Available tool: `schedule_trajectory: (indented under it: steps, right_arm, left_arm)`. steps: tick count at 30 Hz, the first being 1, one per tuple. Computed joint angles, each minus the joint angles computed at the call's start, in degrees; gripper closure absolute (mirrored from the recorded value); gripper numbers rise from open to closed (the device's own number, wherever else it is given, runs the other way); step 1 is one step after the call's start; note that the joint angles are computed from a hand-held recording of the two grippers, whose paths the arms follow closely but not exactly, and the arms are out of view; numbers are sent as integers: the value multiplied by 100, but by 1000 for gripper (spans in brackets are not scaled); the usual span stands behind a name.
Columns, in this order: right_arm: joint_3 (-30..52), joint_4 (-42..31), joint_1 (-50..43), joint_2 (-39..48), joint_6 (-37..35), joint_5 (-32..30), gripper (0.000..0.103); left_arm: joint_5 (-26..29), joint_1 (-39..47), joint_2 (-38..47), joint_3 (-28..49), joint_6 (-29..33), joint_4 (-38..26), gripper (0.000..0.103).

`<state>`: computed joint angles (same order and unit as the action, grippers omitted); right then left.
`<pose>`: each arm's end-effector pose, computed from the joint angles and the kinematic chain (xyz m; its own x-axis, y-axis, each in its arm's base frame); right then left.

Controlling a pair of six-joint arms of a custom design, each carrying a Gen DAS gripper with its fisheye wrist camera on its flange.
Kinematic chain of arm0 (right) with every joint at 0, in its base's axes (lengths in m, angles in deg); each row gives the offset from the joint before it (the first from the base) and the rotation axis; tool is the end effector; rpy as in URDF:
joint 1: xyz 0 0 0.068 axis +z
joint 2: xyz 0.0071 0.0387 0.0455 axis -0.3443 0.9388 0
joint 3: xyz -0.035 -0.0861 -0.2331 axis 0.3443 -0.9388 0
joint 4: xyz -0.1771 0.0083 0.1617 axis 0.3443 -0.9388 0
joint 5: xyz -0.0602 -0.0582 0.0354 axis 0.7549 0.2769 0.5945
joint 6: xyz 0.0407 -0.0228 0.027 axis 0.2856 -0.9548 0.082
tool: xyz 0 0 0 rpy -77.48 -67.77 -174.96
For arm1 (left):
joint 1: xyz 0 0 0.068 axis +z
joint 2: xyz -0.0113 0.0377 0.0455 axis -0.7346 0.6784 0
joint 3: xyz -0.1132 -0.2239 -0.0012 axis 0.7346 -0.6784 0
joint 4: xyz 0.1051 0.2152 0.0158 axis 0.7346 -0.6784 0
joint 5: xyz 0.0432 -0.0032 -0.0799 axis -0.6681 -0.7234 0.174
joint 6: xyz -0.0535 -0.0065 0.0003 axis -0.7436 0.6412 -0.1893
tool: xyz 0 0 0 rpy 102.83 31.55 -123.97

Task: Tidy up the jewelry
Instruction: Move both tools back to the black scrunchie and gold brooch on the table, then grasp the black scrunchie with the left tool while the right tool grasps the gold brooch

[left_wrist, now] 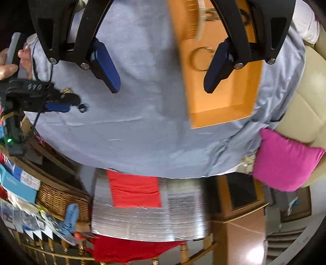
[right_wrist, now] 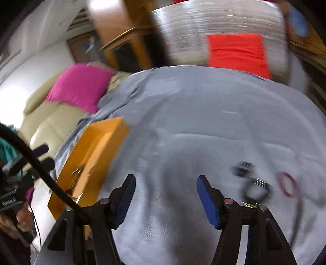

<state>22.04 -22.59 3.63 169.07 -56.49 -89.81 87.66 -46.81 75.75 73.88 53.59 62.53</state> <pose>0.3117 0.1411 0.2327 -0.7422 0.0207 -0.6698 -0.2424 0.9235 0.2972 0.2736 -0.0032 0.2861 -0.6010 0.1868 -0.7771 0.2303 0.9715 0.0555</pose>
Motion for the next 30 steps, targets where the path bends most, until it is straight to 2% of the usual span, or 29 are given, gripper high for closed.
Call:
schedule_trajectory:
  steps: [2,4,7,9,11,13,17,19,22,27,29,30]
  right_arm:
    - [-687,172,-740,-568,-69,-410,48]
    - [-1136,280,-1345,-914,-133,-758,50]
    - [-1616,500,-2406,-1090,-152,-1624,50]
    - [-1726,537,-2886,-948,-200,-2079,51]
    - [-1623,258,-3100,-746,-546,-2198,56]
    - [-1515,36,-3197,-622,-717,-2221,56]
    - [-1407,-167,-3757,-353,-692,-2620,56]
    - [-1396,-209,-3943,-239,-641,-2773,56]
    - [-1323,-204,-3937,-147,-526,-2896,56]
    - [-1232,-105,-3767,-67,-286,-2654,56]
    - [-1185,-32,-3769,-3,-132,-2649,56]
    - [-1133,-46,-3789,40,-86,-2656,56]
  left_arm:
    - [-402,-631,86,-65,-298,170,16]
    - [-670,-1179,318,-21,-647,262,16]
    - [-875,-1723,795,64,-1079,529,16]
    - [-831,-2005,1331,212,-1308,749,16]
    - [-790,-2203,1696,309,-1435,877,16]
    - [-680,-2328,2073,460,-1514,995,16]
    - [-190,-2506,2813,883,-1575,1194,19]
    - [-20,-2612,3149,1215,-1534,1102,27]
    - [-157,-2824,3826,1986,-1433,682,37]
    - [44,-2907,4602,2881,-1549,298,40]
    - [101,-2901,4828,3150,-1564,187,54]
    - [273,-2864,4974,3323,-1597,75,67]
